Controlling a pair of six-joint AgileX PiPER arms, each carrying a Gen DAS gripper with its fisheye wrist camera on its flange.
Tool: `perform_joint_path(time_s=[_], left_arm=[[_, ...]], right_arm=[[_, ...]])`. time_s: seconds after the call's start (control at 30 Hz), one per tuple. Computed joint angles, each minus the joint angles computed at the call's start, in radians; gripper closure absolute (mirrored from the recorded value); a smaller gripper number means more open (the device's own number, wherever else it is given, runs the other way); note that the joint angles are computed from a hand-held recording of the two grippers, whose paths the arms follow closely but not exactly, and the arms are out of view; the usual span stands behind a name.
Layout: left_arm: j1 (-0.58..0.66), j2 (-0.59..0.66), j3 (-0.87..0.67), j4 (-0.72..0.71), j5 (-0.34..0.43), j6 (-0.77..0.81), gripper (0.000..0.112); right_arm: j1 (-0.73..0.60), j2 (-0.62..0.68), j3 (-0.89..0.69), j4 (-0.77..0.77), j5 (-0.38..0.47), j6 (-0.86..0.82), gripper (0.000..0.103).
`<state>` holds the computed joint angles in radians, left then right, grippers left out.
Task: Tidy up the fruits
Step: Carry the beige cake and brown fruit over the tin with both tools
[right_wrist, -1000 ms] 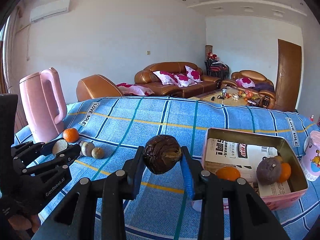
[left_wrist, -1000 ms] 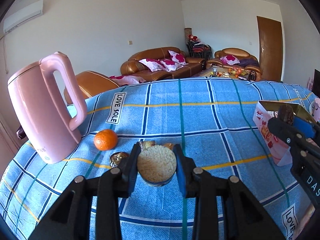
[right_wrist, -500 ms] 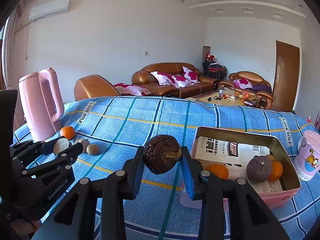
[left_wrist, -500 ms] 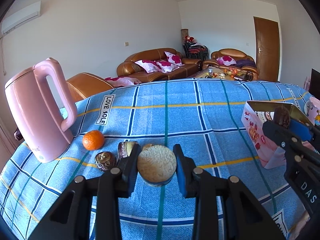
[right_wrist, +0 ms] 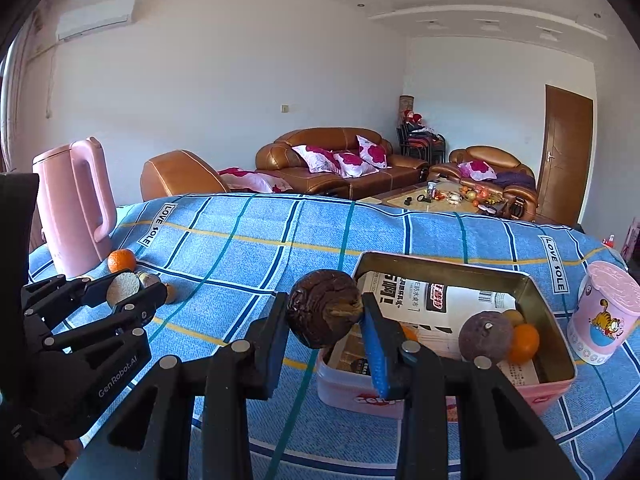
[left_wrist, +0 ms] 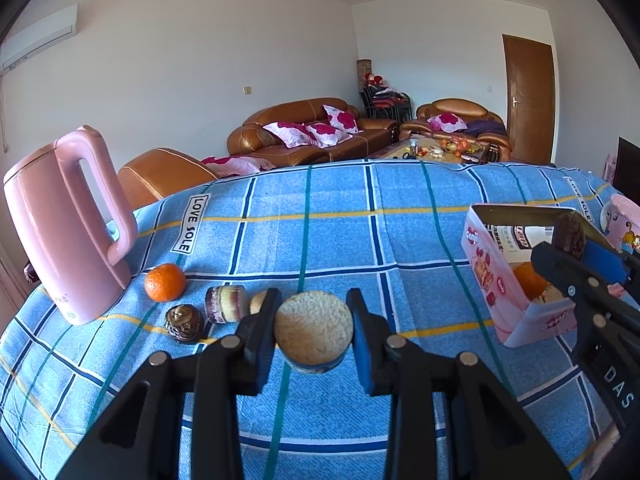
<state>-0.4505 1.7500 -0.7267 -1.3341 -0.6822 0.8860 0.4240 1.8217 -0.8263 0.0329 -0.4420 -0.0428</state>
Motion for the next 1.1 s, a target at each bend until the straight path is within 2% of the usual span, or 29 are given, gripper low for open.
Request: perform_joint_path(time_s=[0.67,0.93,1.1], left_arm=[[-0.072,0.055,-0.091,-0.056,-0.002,0.008,0.077],[-0.112,0.082,-0.131,-0.068,-0.018,0.024,0.077],[-0.125,0.095,-0.156,-0.061,-0.002,0.025,0.077]], right_arm=[[-0.123,-0.016,0.026,-0.118,-0.027,0.055,0.066],[-0.194,-0.017,0.025,-0.181,-0.030,0.104,0.066],[-0.250,-0.013,0.016,-0.227,-0.026,0.145,0.066]])
